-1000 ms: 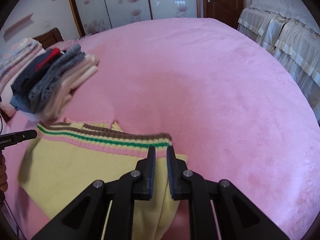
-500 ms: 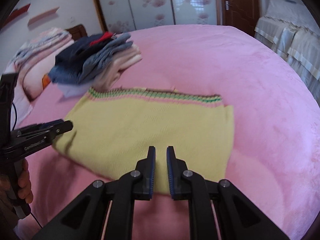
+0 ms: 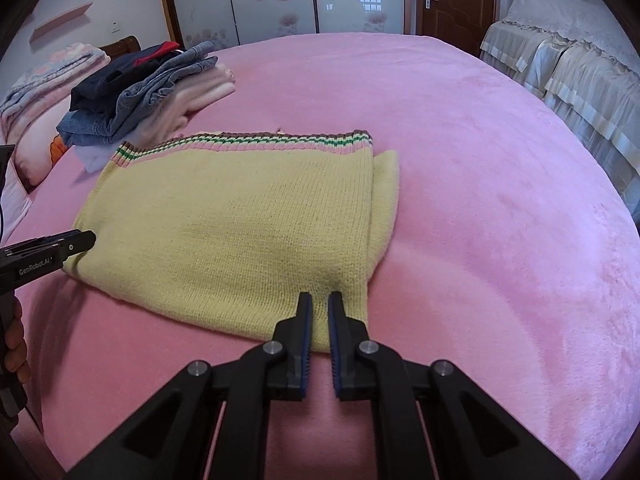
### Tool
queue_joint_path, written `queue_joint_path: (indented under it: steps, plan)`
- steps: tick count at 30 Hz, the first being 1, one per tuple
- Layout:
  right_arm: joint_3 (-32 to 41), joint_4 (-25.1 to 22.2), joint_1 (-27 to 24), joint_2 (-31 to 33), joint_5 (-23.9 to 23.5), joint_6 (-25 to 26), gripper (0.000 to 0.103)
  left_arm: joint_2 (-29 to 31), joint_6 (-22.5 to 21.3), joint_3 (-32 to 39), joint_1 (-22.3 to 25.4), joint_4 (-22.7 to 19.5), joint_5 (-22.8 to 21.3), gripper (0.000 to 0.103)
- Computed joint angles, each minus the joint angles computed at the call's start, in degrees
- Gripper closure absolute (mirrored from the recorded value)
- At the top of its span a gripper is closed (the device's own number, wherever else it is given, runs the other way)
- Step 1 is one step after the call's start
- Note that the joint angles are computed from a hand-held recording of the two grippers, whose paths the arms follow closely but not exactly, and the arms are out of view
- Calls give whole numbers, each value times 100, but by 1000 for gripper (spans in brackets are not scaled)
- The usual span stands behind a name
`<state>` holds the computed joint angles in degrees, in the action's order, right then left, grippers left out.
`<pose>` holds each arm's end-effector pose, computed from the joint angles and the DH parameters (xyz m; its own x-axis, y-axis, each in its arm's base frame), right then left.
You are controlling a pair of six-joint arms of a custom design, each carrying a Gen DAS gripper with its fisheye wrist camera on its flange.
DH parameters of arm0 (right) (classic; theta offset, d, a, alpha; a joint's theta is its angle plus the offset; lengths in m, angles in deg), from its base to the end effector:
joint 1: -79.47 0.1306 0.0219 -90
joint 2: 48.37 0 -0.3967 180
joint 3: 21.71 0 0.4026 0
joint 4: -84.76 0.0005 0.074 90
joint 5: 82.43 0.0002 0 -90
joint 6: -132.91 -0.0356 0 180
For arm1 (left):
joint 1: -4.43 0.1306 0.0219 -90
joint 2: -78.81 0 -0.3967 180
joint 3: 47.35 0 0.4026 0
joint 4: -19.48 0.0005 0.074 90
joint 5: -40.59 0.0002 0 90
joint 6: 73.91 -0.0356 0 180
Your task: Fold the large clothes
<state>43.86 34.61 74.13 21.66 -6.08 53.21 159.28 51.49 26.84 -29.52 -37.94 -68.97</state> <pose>0.3497 -0.0248 0.3835 -0.7904 -0.1006 -0.6042 -0.1900 0.9780 0.0857 0.3414 -0.2161 0.3813 -0.8397 -0.0927 -0.5350 -0.1021 0.9947 -0.0120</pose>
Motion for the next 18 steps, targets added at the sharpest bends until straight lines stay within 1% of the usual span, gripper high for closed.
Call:
queue_joint_path:
  steps: [5,8,10,12,14,18]
  plan:
    - [102,-153,42,89,47,-96,96,-17,-75,12,46,-6,123,73]
    - [132,-218,33,108,30,-130,96,-21,-142,47,92,-58,262,70]
    - [142,-246,67,101,68,-177,93,-24,-161,82,129,-102,400,64]
    - [164,-291,145,87,203,-246,93,-53,-140,118,156,-136,575,52]
    - [185,-330,202,69,297,-317,93,-53,-92,193,124,-245,606,47]
    - [249,-494,267,10,326,-442,93,-90,11,339,25,-471,622,40]
